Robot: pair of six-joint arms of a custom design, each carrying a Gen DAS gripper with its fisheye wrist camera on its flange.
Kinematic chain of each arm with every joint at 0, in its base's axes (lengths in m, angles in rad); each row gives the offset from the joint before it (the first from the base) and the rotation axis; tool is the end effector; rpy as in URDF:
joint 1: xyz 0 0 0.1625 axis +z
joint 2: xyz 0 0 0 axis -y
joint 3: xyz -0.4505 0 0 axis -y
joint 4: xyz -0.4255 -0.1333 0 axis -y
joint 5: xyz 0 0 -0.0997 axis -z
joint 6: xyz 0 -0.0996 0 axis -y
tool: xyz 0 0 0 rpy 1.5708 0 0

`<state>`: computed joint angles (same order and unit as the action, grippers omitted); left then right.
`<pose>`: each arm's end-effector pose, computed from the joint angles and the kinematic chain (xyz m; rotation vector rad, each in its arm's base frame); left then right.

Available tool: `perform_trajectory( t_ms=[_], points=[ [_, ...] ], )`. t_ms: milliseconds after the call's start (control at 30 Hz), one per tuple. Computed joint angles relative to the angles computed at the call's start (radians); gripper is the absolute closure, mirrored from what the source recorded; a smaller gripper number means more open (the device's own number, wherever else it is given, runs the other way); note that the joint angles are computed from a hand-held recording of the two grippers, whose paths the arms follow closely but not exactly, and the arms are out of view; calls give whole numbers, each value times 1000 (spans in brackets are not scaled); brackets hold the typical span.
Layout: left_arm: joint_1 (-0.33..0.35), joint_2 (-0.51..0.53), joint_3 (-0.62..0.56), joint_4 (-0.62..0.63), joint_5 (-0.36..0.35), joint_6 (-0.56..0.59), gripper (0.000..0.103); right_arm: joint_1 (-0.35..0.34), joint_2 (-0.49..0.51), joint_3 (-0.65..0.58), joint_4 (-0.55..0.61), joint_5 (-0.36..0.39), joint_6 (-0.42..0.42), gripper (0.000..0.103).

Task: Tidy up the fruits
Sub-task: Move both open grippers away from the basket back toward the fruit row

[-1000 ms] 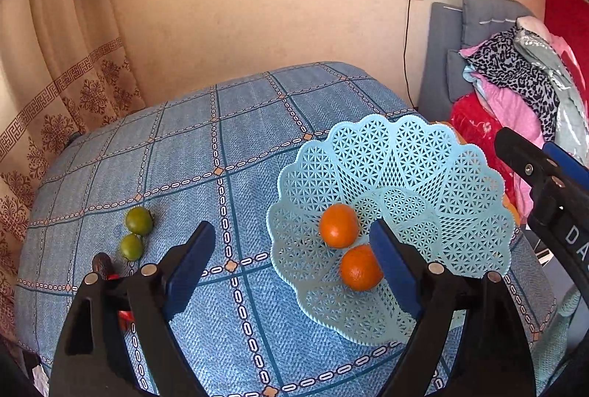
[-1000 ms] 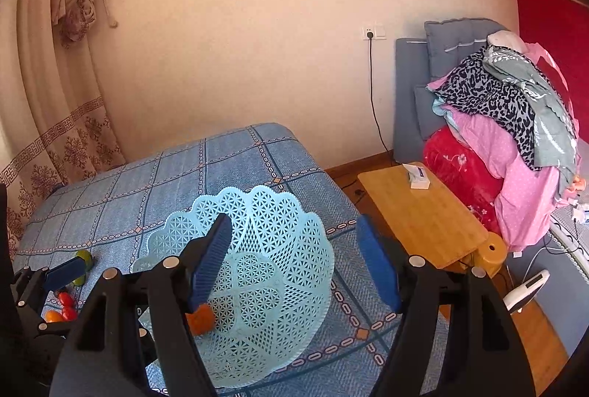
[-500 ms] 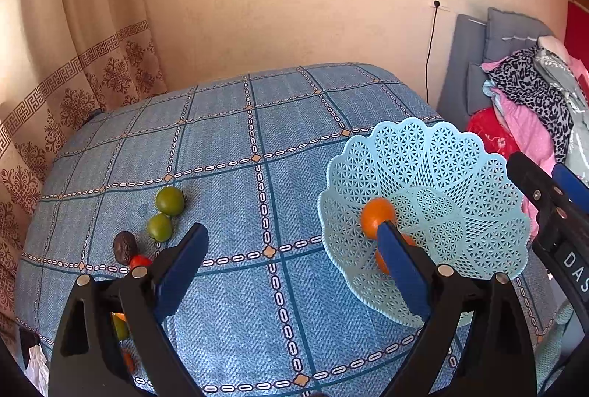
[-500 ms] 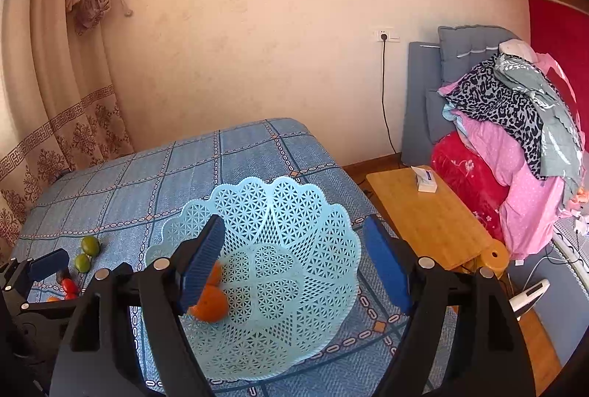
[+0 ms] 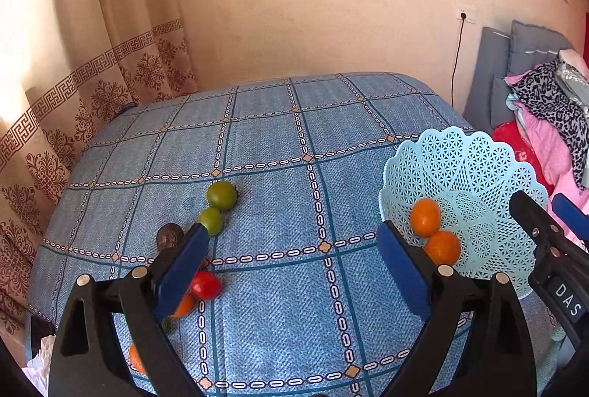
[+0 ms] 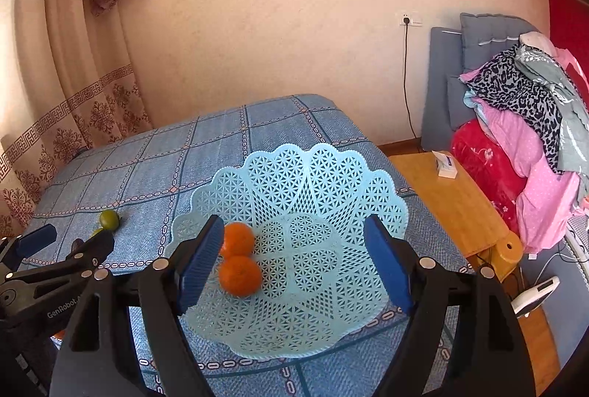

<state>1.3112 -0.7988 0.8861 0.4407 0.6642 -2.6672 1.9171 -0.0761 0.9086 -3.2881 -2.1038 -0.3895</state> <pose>0.0144 -0.7705 0.3311 0.1903 2.0149 -1.0113 0.3714 -0.7857 -0.0951 0.5682 -2.3290 1.1120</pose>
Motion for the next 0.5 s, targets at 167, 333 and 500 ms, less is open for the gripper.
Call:
perform_trajectory(
  t_ms=[167,333,500],
  points=[
    [2,-38,50,-65,-18,37,11,11,12,-9,20,15,-6,23],
    [13,-63,67,-70,-18,25,11,27,36,-40,51,19,-16,23],
    [29,-81,75,-55,-21,2,11,40,60,-72,89,27,-19,23]
  ],
)
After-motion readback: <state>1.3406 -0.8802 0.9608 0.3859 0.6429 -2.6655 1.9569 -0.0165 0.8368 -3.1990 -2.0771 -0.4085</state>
